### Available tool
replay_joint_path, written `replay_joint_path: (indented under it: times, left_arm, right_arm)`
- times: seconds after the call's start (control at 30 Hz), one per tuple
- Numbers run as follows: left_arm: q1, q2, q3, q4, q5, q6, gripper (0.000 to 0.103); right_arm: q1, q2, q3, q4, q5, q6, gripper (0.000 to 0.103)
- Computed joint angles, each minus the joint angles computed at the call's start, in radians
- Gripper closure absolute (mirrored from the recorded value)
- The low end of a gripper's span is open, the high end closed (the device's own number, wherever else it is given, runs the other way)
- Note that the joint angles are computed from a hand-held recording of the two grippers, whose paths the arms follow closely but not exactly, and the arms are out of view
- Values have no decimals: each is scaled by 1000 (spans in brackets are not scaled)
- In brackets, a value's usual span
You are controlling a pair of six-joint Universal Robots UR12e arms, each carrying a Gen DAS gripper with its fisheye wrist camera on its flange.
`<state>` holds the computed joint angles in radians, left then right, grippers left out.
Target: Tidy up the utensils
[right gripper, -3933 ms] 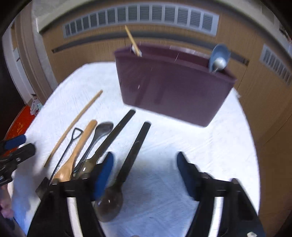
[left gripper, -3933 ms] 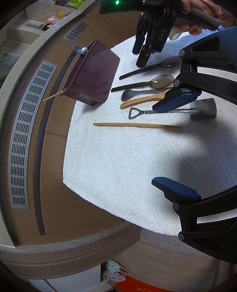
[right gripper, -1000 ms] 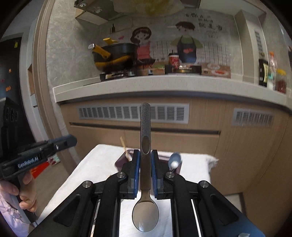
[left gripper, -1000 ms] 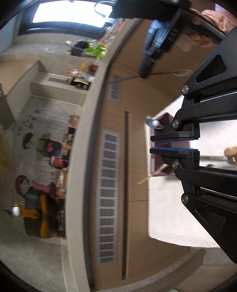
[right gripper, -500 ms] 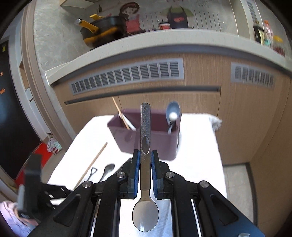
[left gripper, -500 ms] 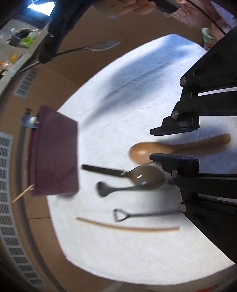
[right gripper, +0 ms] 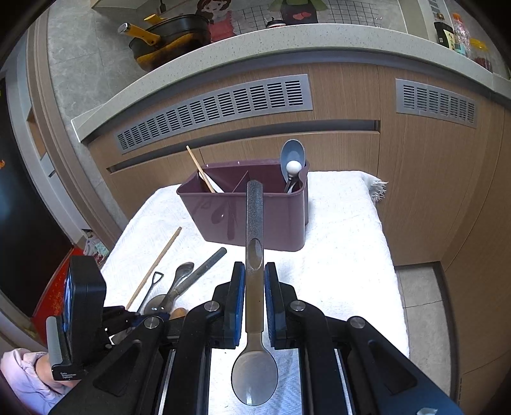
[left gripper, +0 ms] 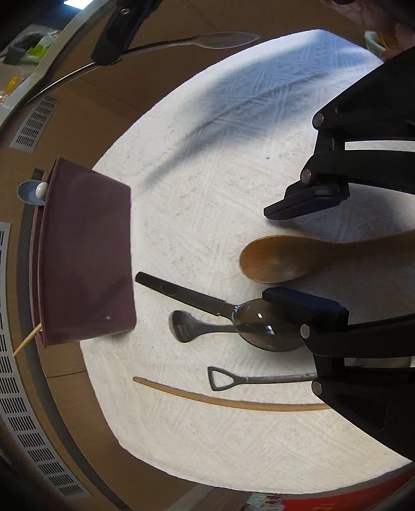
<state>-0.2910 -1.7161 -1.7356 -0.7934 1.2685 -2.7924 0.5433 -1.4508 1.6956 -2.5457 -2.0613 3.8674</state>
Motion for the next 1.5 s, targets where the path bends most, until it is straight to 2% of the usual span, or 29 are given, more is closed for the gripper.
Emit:
replay_joint_path:
  times: [0.03, 0.13, 0.23, 0.33, 0.47, 0.57, 0.6, 0.7, 0.83, 1.0, 1.07, 1.23, 1.37, 1.5]
  left_arm:
    - [-2, -3, -6, 30, 12, -10, 72]
    - [22, 10, -25, 67, -58, -54, 72]
    - [47, 41, -52, 179, -133, -98, 72]
    - [75, 62, -44, 309, -221, -170, 72]
    - [97, 42, 35, 548, -303, -289, 72]
    - [90, -1, 118, 690, -291, -338, 72]
    - [83, -21, 148, 707, -280, -345, 72]
    - [77, -67, 229, 710, -280, -374, 72]
    - [65, -126, 299, 743, -256, -410, 72]
    - [63, -186, 345, 726, -284, -452, 72]
    - [57, -210, 353, 740, -272, -460, 72]
    - [42, -252, 356, 703, -254, -442, 72]
    - [27, -274, 358, 660, -217, -415, 72]
    - [18, -283, 355, 626, -201, -390, 72]
  right_arm:
    - [3, 2, -1, 1, -9, -1, 93]
    - [9, 3, -2, -2, -24, -2, 93]
    - [14, 2, -1, -25, -42, -5, 93]
    - [18, 1, -5, -87, -73, -30, 93]
    - [20, 22, -61, -183, -171, -141, 92]
    - [6, 53, -122, -278, -215, -253, 92]
    - [-2, 66, -148, -295, -227, -281, 92]
    - [-25, 90, -192, -351, -207, -338, 92]
    - [-43, 128, -232, -385, -225, -394, 92]
    - [-73, 151, -234, -367, -191, -363, 92]
    - [-82, 161, -226, -374, -181, -373, 92]
    - [-105, 180, -196, -397, -166, -359, 92]
    - [-119, 197, -192, -357, -166, -327, 92]
    - [-132, 204, -181, -309, -128, -289, 92]
